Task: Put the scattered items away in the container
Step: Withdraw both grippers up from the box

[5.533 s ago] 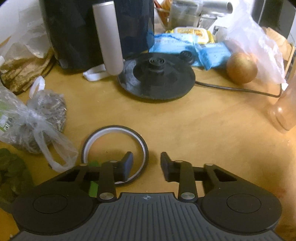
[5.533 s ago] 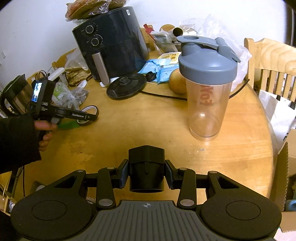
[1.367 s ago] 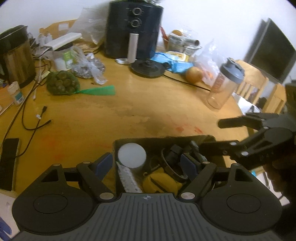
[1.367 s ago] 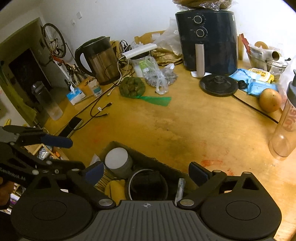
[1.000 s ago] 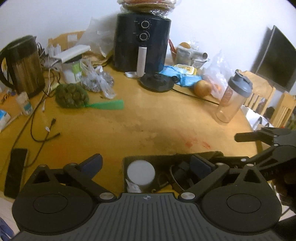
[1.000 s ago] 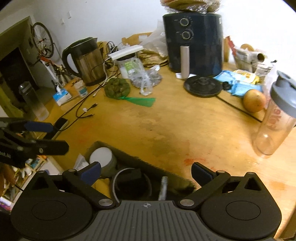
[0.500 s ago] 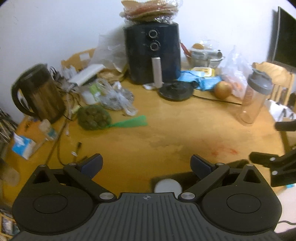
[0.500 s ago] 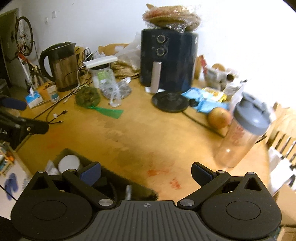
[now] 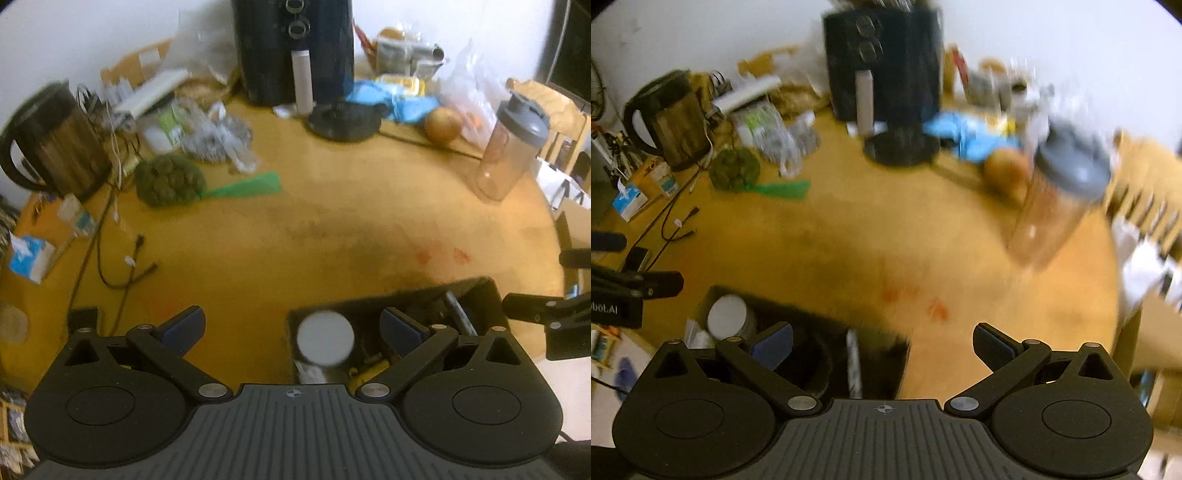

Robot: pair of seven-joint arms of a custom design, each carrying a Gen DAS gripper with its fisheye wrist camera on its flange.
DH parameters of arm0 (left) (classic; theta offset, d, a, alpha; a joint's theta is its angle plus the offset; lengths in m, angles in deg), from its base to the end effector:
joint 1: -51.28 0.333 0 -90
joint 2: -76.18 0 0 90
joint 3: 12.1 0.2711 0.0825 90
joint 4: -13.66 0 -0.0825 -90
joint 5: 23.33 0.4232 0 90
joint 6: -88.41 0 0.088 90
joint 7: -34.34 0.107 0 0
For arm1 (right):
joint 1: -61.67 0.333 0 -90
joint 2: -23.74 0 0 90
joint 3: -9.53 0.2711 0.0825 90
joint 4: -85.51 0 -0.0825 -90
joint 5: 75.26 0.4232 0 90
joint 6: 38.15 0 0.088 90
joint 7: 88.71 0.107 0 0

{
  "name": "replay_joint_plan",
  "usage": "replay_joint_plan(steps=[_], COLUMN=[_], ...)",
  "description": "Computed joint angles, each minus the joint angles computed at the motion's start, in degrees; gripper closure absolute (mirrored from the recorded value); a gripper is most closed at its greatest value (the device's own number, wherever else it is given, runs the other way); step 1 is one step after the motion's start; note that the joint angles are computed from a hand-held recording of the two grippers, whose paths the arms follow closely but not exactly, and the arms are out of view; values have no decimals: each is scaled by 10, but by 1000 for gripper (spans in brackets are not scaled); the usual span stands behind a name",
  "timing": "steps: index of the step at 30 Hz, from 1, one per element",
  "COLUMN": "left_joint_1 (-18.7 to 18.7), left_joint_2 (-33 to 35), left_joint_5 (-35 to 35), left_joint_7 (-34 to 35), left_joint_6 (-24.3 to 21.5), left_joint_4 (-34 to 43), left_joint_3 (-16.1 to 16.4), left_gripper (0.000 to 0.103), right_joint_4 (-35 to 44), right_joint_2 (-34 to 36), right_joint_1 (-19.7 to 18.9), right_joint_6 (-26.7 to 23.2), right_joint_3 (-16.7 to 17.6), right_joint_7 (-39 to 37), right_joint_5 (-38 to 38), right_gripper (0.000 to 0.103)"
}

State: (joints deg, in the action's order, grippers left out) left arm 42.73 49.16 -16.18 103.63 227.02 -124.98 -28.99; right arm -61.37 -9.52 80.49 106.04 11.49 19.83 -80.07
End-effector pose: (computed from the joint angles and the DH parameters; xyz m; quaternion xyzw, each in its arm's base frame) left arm 0.4542 -0.2182 0.4674 -0.6288 0.7365 -0.1596 0.1917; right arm 0.4405 0.1677 0.4634 -0.7126 0.6490 -0.1509 0.2194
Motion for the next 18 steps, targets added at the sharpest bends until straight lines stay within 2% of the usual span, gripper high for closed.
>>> replay_joint_plan(steps=[4, 13, 18], left_joint_1=[-15, -27, -27], left_joint_2=[9, 38, 40], left_joint_5=[-43, -117, -136], left_joint_7=[20, 53, 56], left_joint_6=[-38, -136, -162], left_joint_4=[10, 32, 31], left_joint_3=[18, 37, 39], left_gripper=[0, 0, 0], right_joint_4=[23, 69, 78], right_joint_2=[13, 62, 73], right_joint_1=[-5, 5, 7], right_joint_6=[-63, -191, -234], right_joint_3=[14, 3, 4], right_joint_7=[18, 17, 9], right_joint_5=[-9, 34, 52], right_gripper=[0, 0, 0])
